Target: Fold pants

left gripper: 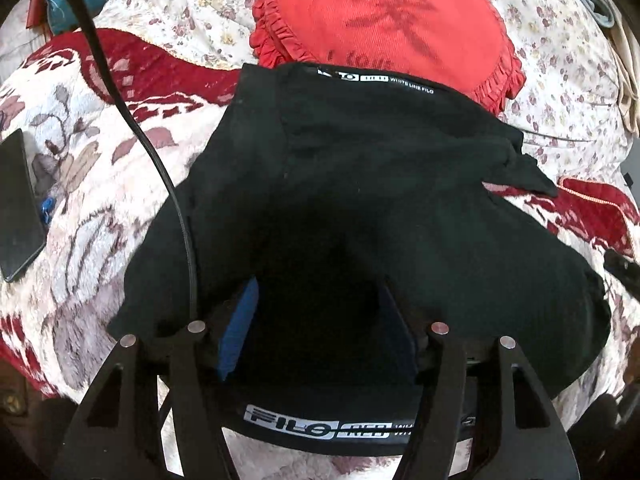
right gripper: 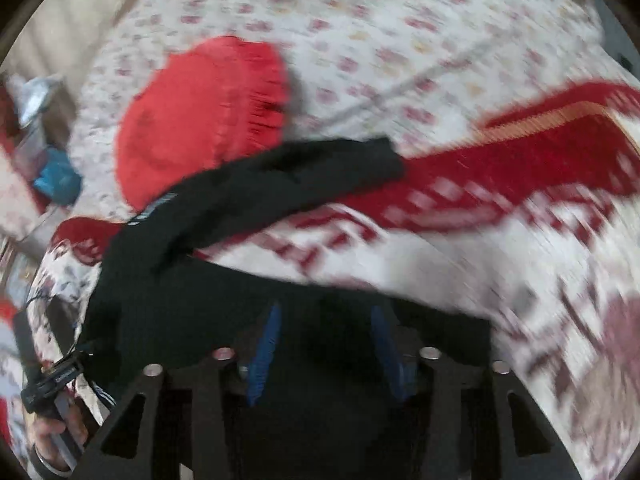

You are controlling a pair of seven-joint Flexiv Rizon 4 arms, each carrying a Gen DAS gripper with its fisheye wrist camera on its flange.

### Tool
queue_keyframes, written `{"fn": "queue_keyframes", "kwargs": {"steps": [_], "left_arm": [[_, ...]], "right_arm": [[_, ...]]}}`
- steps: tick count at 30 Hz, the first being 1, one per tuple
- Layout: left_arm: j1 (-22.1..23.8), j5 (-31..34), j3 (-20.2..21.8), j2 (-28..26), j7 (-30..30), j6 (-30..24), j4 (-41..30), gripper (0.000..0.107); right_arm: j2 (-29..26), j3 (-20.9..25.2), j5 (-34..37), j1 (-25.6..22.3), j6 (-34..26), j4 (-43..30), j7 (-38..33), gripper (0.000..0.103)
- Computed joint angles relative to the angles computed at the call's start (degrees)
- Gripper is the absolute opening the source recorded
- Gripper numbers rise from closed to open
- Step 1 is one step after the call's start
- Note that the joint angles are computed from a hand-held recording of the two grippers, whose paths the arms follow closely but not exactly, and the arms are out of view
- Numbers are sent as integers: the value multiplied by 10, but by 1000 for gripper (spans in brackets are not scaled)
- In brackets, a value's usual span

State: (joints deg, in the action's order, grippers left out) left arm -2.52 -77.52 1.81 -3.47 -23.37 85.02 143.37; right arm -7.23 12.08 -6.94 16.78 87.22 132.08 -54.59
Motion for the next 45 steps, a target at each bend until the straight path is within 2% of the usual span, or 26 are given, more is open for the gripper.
{"fn": "queue_keyframes", "kwargs": {"steps": [3, 6, 8, 11, 16, 21, 22, 23, 24, 25, 26, 27, 31, 34, 36, 41, 44, 45], "left_arm": [[6, 18, 4, 2, -10, -10, -6, 62], [21, 55, 13, 9, -39, -38, -11, 62], [21, 31, 10, 13, -25, -42, -17, 62], [14, -11, 3, 5, 8, -19, -30, 62], [34, 19, 11, -14, -14, -45, -45, 62], [52, 15, 13, -16, -13, -75, -53, 62], [55, 18, 14, -17, -16, -80, -54, 62], [56, 18, 14, -17, -16, -81, -55, 62], [56, 14, 12, -18, -12, -80, -57, 62], [56, 12, 11, -20, -11, -78, -58, 62], [56, 12, 11, -22, -12, -77, -58, 62], [57, 13, 11, -23, -14, -78, -59, 62], [59, 4, 14, -13, -19, -77, -56, 62], [59, -26, 17, 1, -3, -65, -53, 62], [59, -45, 23, 10, 3, -59, -50, 62], [77, -81, 47, 39, 5, -74, -41, 62], [89, -78, 58, 53, -2, -77, -33, 62], [94, -70, 62, 59, -8, -84, -29, 62]], "right_arm": [[-44, 26, 2, 2, 0, -61, -58, 53], [-87, 4, -56, 39, -1, -118, -86, 53], [-117, 1, -79, 50, -12, -162, -108, 57], [-181, 35, -78, 40, -42, -255, -168, 67], [-268, 13, -114, 79, -94, -374, -243, 67], [-331, 25, -117, 82, -179, -465, -344, 67], [-338, 22, -114, 86, -194, -476, -358, 61], [-342, 10, -117, 96, -201, -479, -364, 50], [-344, -17, -127, 114, -197, -478, -357, 43], [-345, -42, -143, 130, -191, -474, -341, 24], [-350, -47, -144, 133, -198, -480, -333, 10], [-353, -34, -123, 124, -205, -489, -333, 10], [-326, -29, -111, 120, -166, -453, -324, 6], [-278, -15, -96, 108, -138, -400, -320, 6], [-231, 1, -82, 97, -104, -344, -320, 6], [-97, 11, -72, 101, -14, -171, -267, 6], [-34, 74, -16, 85, 4, -86, -255, 6], [-26, 80, -12, 90, 6, -67, -250, 6]]}}
